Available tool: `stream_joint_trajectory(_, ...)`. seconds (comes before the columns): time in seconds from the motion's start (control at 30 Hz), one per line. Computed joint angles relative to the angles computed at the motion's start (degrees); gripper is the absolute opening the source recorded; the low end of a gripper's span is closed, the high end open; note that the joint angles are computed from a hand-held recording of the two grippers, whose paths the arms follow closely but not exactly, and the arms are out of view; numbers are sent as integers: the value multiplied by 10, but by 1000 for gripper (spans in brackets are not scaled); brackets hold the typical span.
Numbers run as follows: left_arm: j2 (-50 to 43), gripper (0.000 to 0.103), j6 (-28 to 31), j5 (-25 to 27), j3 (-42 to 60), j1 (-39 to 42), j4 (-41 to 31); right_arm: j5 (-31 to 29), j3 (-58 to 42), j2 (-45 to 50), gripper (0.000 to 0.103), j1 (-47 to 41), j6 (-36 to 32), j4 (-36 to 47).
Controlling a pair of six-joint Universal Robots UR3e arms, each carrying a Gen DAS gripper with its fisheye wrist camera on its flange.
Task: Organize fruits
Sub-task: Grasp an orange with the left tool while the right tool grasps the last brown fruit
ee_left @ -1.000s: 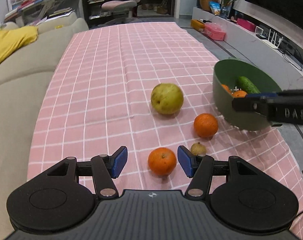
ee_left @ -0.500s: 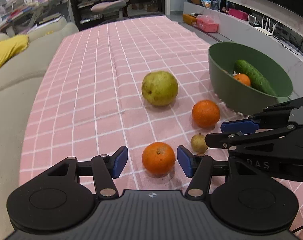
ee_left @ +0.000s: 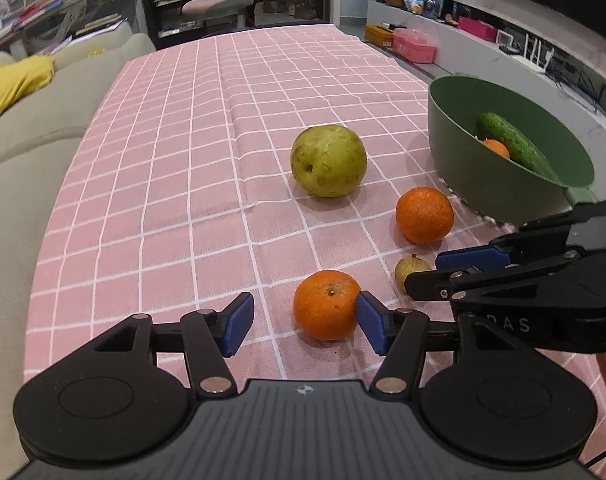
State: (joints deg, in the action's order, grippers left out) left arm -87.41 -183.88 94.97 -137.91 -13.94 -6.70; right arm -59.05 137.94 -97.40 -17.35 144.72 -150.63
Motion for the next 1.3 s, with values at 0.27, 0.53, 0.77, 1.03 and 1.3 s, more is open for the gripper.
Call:
stream_joint_trajectory(0.27,14,62,34,-31,0,18,-34,-2,-8,25,26,11,7,-12)
stream_joint_trajectory(0.53,-19,60,55,-19,10,-6,-25,-1,-18,80,26,30,28,-72)
stream_joint_trajectory(0.77,-40,60,48,-15,13,-6,-5,-4,-19,70,22,23,17,-54)
stream_joint_trajectory(1.03,-54,49,47,-19,4,-6,40,8,-18,42,22,3,5,-24)
stream_joint_trajectory(1.3,-41,47,43,-23,-1,-4,46,24,-19,-3,22,-16,-9,22)
